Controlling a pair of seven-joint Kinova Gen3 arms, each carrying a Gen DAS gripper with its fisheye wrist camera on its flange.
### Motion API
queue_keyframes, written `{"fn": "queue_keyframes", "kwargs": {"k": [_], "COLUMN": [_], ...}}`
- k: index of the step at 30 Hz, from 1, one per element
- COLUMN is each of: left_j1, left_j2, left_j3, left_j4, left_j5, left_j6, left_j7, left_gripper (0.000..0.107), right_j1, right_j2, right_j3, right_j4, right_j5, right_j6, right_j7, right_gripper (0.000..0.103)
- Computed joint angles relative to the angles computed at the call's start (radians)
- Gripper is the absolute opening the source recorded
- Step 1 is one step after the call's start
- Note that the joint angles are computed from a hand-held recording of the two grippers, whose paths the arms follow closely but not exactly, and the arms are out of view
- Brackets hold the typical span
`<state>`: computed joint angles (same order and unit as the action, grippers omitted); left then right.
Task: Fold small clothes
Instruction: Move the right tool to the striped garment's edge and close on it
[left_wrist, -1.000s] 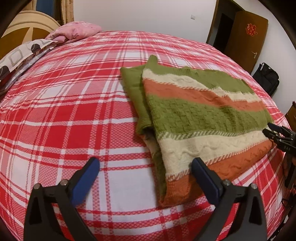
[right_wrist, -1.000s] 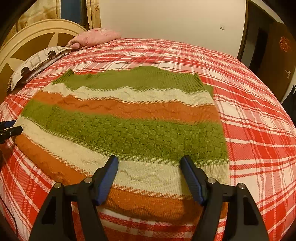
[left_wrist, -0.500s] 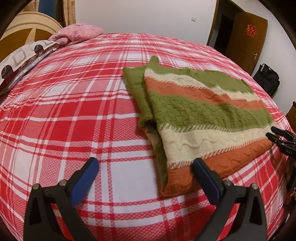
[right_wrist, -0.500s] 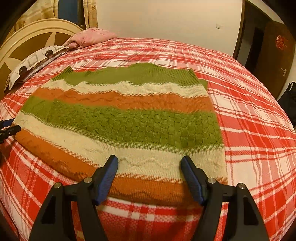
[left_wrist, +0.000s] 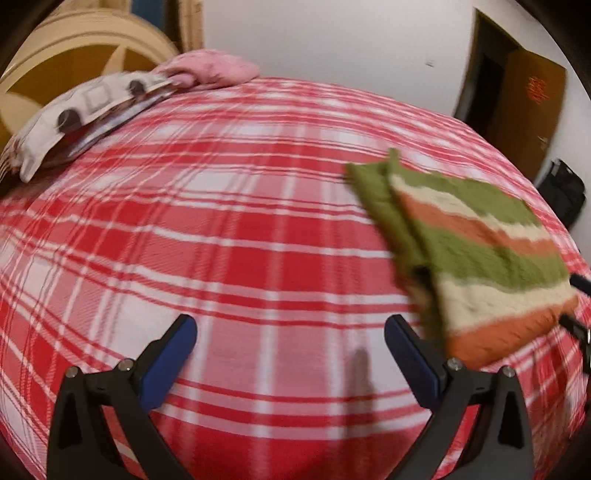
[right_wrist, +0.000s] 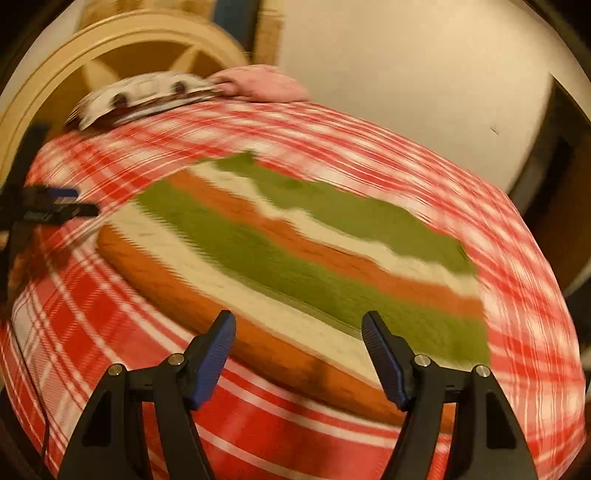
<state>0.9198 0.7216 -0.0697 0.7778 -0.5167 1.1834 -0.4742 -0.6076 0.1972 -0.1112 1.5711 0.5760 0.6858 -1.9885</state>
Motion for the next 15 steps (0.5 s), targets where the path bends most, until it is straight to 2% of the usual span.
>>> {"fn": "queue_keyframes", "kwargs": {"k": [2,6,10,12,15], "left_j1": [-0.007,-0.029,-0.032,-0.040,-0.045], "left_j2": [-0.023,-0.082,-0.094,-0.091,-0.113], "left_j3": [-0.008,0.001,0.010,0.019,0.019], "left_j4": [0.055,0.187,0.220,0.216,0.258], "left_j5": [0.010,0.011,-0.006,-0.007,-0.007], "left_j6": [-0.034,-0.164,-0.204,-0.204,-0.249], "left_j7": [0.036,0.130,0.150,0.140,0.154], "left_gripper": [0.103,0.103,0.103,0.103,0.103], "right_j1": [-0.046,-0.120,-0.176,-0.224,-0.285], "right_j2": [0.033,0.079,0.132,0.154,0.182], "right_j3": [-0.006,-0.028,-0.033,-0.005,0.037], "right_j4": [-0.033,-0.064,-0.109,-0.114,-0.120], "right_j5": [0.019,0.061,0.072,0.109,0.157], "right_j6": [0.012,-0.005,-0.005,-0.007,-0.005], "right_j7": [0.033,0.090,0.139,0.121,0.098], "right_gripper": [0.071,0.069,0.062,0.061,0.060]}}
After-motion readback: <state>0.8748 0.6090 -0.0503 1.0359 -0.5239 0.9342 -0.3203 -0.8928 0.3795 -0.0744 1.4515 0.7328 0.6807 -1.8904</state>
